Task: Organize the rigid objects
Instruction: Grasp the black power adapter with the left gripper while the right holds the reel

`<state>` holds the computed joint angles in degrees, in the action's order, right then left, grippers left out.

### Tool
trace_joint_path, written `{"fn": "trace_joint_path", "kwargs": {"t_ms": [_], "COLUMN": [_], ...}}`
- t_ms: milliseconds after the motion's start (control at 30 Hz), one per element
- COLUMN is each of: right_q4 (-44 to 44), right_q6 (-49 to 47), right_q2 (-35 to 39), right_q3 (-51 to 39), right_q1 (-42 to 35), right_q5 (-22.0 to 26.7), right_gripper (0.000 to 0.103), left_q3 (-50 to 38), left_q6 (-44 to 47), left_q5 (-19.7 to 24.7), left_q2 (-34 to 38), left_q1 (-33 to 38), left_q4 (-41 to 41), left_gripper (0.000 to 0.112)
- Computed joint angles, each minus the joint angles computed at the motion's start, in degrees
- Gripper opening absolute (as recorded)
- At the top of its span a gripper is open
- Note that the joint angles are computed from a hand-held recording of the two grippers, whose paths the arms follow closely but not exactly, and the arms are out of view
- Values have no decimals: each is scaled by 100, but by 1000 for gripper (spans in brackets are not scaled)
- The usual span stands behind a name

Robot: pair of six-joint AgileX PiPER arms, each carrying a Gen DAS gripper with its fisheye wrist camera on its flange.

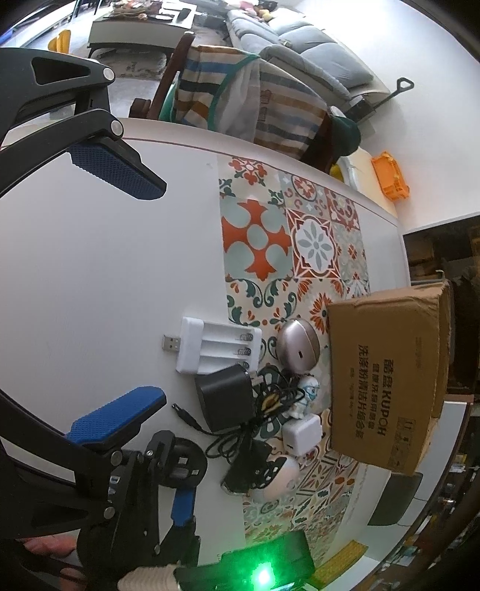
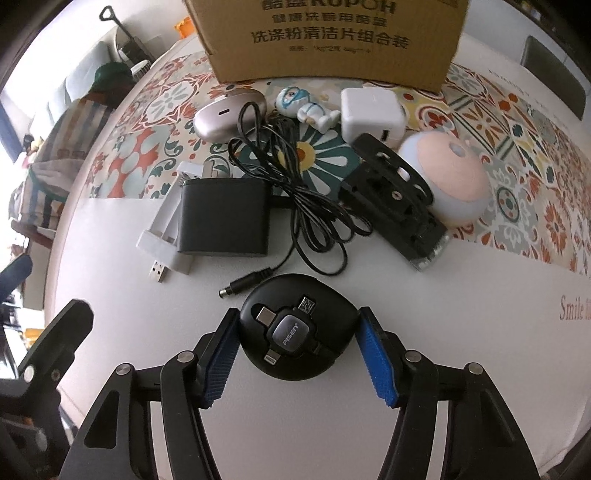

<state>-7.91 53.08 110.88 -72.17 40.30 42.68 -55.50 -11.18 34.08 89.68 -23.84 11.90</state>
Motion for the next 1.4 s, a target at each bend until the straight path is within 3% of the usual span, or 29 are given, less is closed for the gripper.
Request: {"fn": "trace_joint_path", "kwargs": {"t_ms": [400, 633, 867, 1100, 1200, 1400], "right_q4": [-246, -419, -338, -317, -218, 107], "right_q6": [353, 237, -288, -825, -1085, -1547], "right_q2": [-946, -1421, -1693, -1666, -1589, -1464], "right_q3": [854, 1284, 1693, 1776, 1765, 1769], "right_q1": [-91, -392, -739, -967, -1043, -1211], "right_q5": [-153, -221, -380, -501, -536, -661], "right_gripper": [62, 62, 62, 62, 62, 62], "left_q3": [-258, -439, -646, -787, -942, -1186], "left_q6": [-931, -2459, -3971, -4879, -4986, -5206], "left_q5": [-30, -53, 228, 385, 514, 731], "left_q2": [74, 349, 783, 1246, 1476, 1824], "left_q1": [-638, -1244, -1863, -2125, -2174, -2204], "left_q4": [365, 1494, 2733, 3316, 3376, 3555], "left_gripper": [103, 103, 99, 90, 83, 80]}}
